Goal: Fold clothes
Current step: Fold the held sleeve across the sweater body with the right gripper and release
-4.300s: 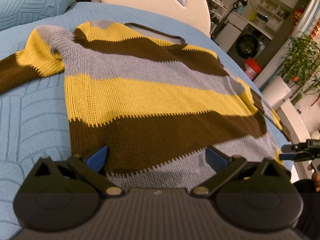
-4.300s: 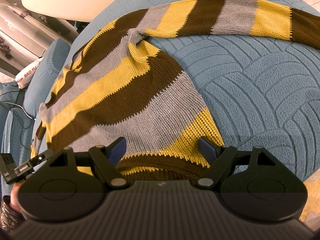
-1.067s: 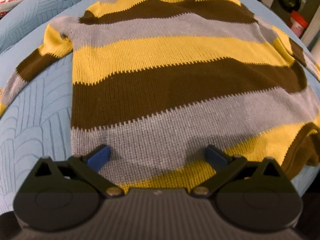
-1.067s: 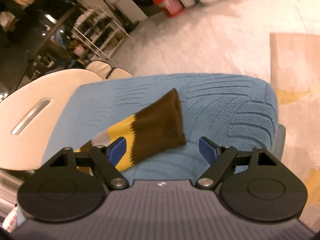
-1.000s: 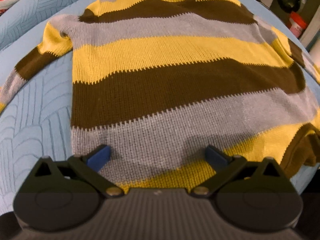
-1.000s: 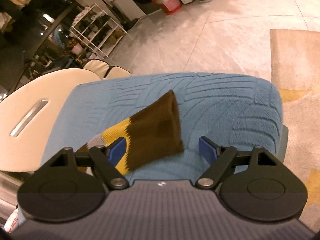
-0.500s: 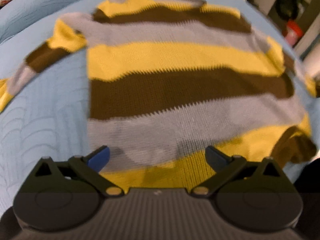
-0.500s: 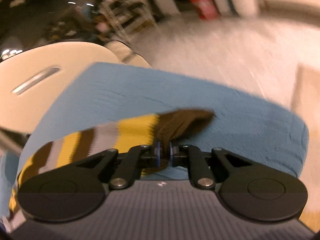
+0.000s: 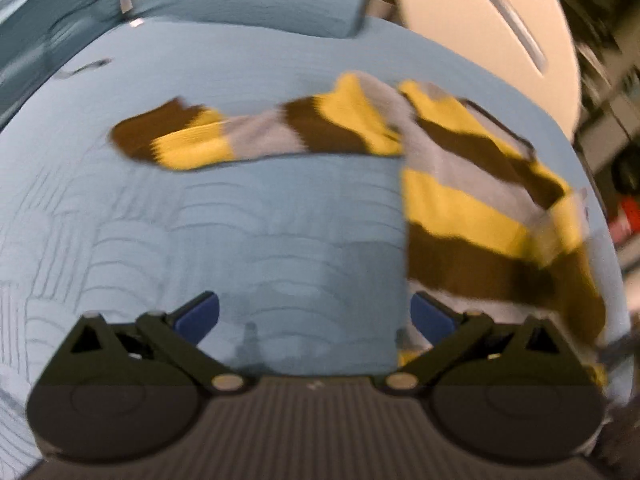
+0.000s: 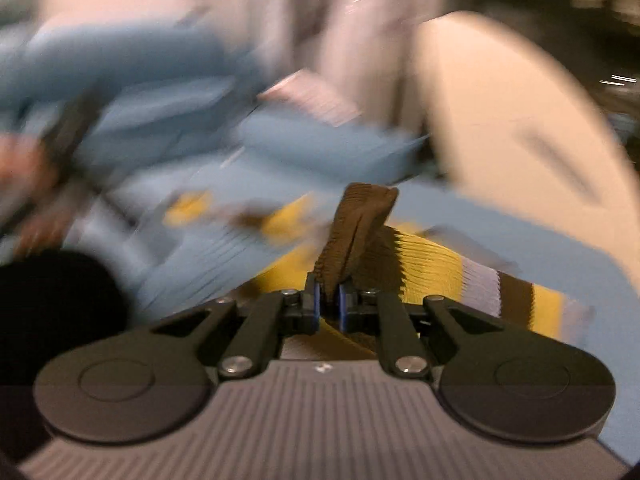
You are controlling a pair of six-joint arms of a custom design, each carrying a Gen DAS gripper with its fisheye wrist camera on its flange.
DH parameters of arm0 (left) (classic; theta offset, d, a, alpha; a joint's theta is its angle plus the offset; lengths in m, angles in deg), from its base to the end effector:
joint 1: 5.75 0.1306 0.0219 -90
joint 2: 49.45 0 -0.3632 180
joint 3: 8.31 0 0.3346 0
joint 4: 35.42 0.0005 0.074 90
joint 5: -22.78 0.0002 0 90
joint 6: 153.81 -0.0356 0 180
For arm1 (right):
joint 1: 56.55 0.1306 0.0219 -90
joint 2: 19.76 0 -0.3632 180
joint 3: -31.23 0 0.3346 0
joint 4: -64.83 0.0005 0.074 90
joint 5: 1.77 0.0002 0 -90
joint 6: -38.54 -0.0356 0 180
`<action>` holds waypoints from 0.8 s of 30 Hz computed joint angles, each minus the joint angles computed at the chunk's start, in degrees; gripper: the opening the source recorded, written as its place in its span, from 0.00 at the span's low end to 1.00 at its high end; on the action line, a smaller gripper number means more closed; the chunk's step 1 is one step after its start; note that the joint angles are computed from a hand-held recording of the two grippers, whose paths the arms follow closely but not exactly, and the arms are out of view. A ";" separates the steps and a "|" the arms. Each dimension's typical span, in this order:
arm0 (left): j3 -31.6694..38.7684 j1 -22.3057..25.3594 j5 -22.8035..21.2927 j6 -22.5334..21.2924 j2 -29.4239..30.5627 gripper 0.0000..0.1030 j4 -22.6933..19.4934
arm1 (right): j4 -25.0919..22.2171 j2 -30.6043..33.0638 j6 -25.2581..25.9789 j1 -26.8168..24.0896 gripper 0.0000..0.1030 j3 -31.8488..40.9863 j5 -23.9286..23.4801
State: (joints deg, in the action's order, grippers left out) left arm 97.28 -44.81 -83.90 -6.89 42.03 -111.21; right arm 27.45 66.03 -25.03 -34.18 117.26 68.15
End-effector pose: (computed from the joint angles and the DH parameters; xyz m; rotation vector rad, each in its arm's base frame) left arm 0.3221 -0.2489 0.4800 -0.4967 2.5437 -0.2314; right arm 0.3796 0.1689 0.4292 -1.0785 1.9118 0.3484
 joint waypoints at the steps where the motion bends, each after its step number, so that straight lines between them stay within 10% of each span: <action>1: -1.35 1.01 0.27 0.69 -1.16 1.00 0.42 | -0.65 0.70 0.20 1.31 0.13 -0.40 1.01; 8: -11.26 13.79 3.92 3.38 -8.51 1.00 7.42 | -2.11 2.62 5.95 7.49 0.30 -3.04 11.56; 12: -14.27 23.52 9.37 5.22 -9.40 1.00 13.81 | -5.51 0.33 -2.75 3.25 0.44 -1.55 6.93; 19: -3.10 33.54 14.70 -2.76 4.49 0.99 2.55 | -5.05 -5.07 -19.23 -3.98 0.47 -5.15 -0.27; 24: 0.36 30.45 11.63 -7.73 7.98 0.96 2.26 | -4.27 -5.90 -26.69 -7.09 0.47 -6.80 -0.77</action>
State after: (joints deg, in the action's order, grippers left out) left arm 97.64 -14.36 -72.27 -14.62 50.01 -108.95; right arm 23.18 60.13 -51.72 -41.27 110.46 67.37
